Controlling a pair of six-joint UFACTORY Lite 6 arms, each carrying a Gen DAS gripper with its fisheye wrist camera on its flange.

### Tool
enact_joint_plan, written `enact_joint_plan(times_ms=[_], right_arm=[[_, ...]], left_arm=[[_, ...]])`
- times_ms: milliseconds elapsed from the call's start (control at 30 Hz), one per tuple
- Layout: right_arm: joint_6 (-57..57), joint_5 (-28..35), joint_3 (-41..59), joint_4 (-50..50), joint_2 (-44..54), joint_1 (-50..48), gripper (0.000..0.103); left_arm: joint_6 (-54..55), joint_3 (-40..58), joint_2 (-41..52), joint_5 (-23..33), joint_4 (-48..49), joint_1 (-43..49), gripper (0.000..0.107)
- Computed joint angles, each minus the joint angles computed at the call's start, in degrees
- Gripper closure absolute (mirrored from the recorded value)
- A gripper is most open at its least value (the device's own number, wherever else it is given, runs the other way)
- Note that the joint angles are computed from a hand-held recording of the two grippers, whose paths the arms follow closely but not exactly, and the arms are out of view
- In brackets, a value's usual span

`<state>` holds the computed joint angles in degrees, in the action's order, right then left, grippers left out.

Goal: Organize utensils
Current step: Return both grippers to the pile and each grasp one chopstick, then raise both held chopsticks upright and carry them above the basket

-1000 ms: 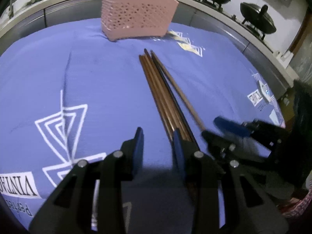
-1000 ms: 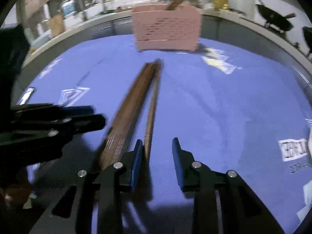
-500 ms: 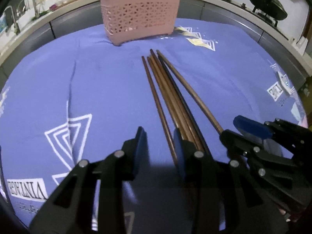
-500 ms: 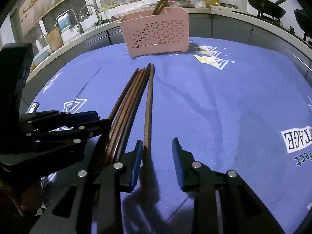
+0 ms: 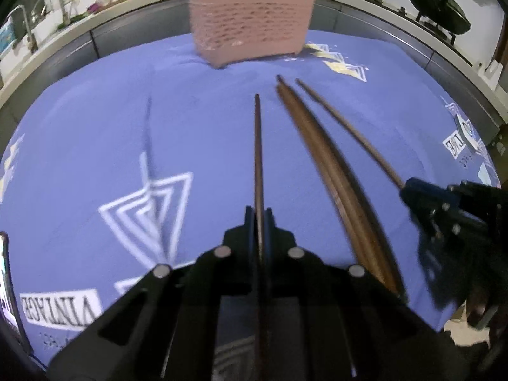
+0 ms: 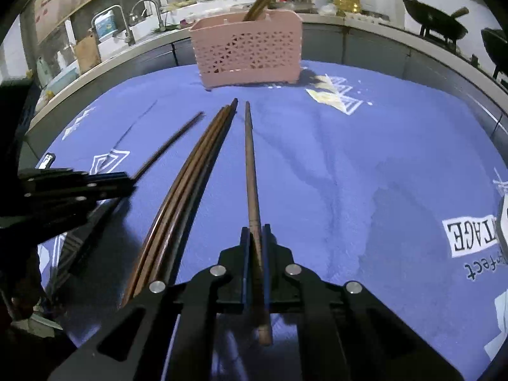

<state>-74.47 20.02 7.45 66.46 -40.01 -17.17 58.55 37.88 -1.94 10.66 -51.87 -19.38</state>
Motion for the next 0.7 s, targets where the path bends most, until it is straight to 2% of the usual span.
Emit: enact_joint_plan(times_ms=[133,300,400,533,700], right_arm=[[-1.94,0.20,2.74,1.92,4.48,0.15,0.094],[-6.06,1.13,8.30,6.52,12.96,0.65,0.094],[-7.50,0.05,11.83,8.05,17.65,2.37,0.094],[-8.65,-0.15,18.22,9.27,25.27,3.97,0.094],[-2.04,0.51,31.56,3.31,38.26,5.81,0.094]], left_arm=[[6.60,1.00,0.57,3.65,-4.37,4.33,0.101],[7.97,6.65,6.09,3.84,-5.42,4.48,0.097],[5.93,11.68,10.47,3.80,-3.52,3.72,0.091],[-1.31,19.24,16.48,3.43,3.29,1.88,0.089],[-7.01,26.74,22.54,1.91,11.09,-0.04,0.089]])
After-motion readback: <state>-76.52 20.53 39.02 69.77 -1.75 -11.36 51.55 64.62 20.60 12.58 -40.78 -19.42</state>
